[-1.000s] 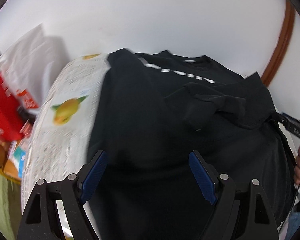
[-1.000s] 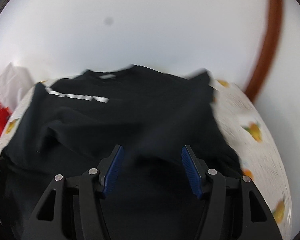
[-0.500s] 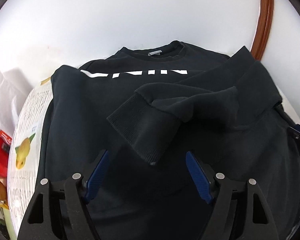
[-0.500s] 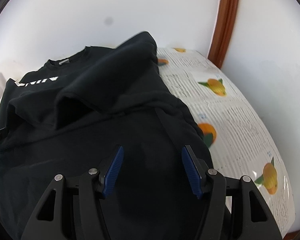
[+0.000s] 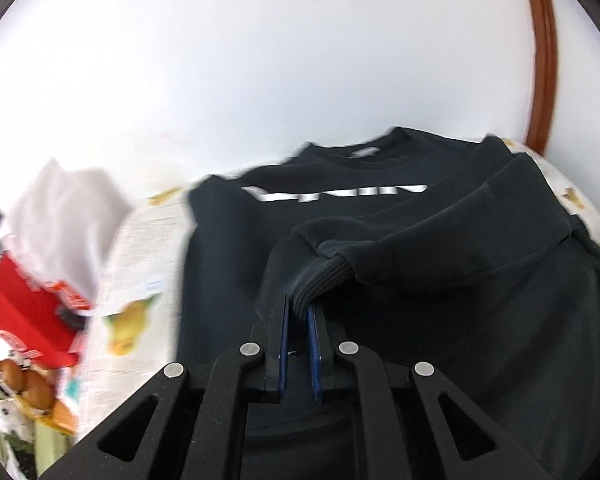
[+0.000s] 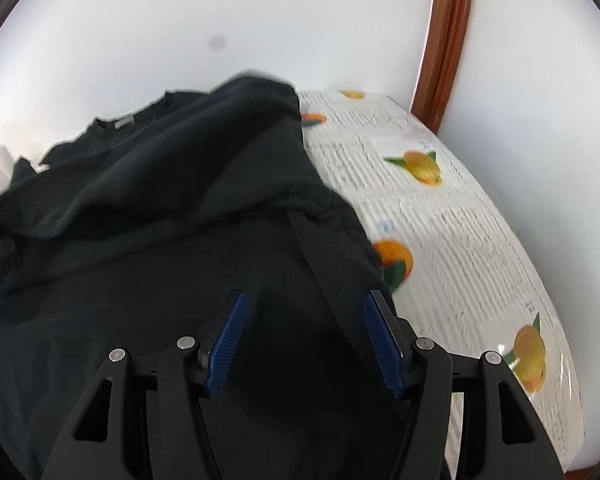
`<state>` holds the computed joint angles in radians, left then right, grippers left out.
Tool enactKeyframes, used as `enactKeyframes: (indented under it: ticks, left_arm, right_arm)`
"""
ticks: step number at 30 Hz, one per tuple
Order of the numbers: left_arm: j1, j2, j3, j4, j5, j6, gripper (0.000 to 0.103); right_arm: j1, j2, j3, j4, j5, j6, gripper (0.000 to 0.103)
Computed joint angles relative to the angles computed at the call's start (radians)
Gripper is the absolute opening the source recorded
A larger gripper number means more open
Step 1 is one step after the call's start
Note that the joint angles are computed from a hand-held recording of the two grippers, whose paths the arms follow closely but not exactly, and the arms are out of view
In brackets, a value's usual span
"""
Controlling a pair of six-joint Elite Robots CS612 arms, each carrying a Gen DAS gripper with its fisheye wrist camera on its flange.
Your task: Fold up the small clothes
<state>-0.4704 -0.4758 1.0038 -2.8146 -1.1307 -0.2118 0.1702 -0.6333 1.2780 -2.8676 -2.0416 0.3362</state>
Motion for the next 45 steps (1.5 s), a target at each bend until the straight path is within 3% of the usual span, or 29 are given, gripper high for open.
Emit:
enactKeyframes:
  ticks: [6, 7, 12, 16, 21, 25, 28, 38, 45]
  left_arm:
    - [0.021, -0.023, 0.046, 0.043, -0.052, -0.045, 0.013]
    - [0.017, -0.021, 0.043, 0.08, -0.034, -0.1, 0.014]
    - [0.019, -0.013, 0.029, 0.166, -0.055, -0.173, 0.027]
    - [0.037, -0.025, 0.054, 0.155, -0.13, -0.258, 0.034]
    - [0.04, -0.048, 0.103, 0.098, -0.151, -0.308, 0.049]
    - [0.03, -0.071, 0.143, 0.069, -0.136, -0.313, 0.058]
    - [0.022, -0.094, 0.183, 0.049, -0.127, -0.314, 0.063]
    - [-0.004, -0.161, 0.324, -0.016, -0.106, -0.351, 0.069]
    - [-0.011, -0.19, 0.411, -0.027, -0.135, -0.419, 0.07]
  right_arm:
    - [-0.002, 0.032, -0.082, -0.025, 0.011, -0.064, 0.062]
    - [-0.005, 0.046, -0.107, -0.021, 0.013, -0.073, 0.063]
    - [-0.028, 0.096, -0.197, 0.068, 0.034, -0.053, 0.063]
    - [-0.033, 0.119, -0.228, 0.14, -0.012, -0.02, 0.063]
    - [-0.037, 0.08, -0.147, 0.069, 0.001, -0.026, 0.063]
    - [-0.033, 0.033, -0.06, 0.016, -0.035, -0.026, 0.063]
    - [-0.036, -0.012, 0.012, 0.007, 0.003, -0.006, 0.063]
    - [-0.031, -0.104, 0.218, -0.075, 0.066, -0.037, 0.063]
    - [-0.024, -0.117, 0.294, -0.106, 0.064, -0.036, 0.063]
